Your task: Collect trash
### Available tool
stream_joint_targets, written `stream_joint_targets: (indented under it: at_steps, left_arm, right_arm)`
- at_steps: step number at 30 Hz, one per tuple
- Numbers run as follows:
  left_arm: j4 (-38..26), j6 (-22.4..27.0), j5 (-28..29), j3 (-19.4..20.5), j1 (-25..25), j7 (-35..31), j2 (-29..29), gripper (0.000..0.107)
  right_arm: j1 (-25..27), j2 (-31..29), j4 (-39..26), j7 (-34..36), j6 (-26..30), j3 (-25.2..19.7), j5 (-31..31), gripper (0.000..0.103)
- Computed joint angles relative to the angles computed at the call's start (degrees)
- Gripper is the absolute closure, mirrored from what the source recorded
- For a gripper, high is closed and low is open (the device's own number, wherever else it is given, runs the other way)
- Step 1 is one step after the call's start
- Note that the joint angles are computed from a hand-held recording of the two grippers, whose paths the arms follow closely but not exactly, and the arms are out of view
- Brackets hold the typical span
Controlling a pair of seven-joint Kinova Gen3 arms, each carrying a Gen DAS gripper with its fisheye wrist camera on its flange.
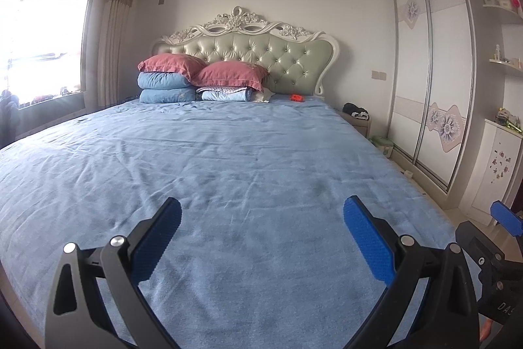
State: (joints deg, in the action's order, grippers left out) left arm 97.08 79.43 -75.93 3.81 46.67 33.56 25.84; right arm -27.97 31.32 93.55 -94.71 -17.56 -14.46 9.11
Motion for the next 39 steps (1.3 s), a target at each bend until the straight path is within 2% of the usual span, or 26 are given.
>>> stream_joint_targets:
  at_steps: [7,25,30,39]
  left_arm:
    - [-0.28,0.11,0.24,-0.08,-0.09,-0.29,0.2,0.008]
    - [-1.91,0.48,1.01,-0.61,-0.26,-2.61,0.77,0.008]
    - [-1.18,-1.6,0.75,-0.51,-0.81,-2.13,-0.26,0.008]
    - [-2.69,1.87,1.3,-1.06,0.1,-3.05,0.94,0.008]
  right_arm:
    - [1.95,0.43,-0.45,-1.74,1.01,-2.55,2.35,0.008]
    - [2.17,0.83,-1.38,-2.11,2.44,-2.98,3.67,0.008]
    - [2.02,0.84,-1.41,-2.0,2.75,-2.86,3.43,0.008]
    - [1.86,1.22,-2.34,-1.22,4.64,-2.69,2.25,0.008]
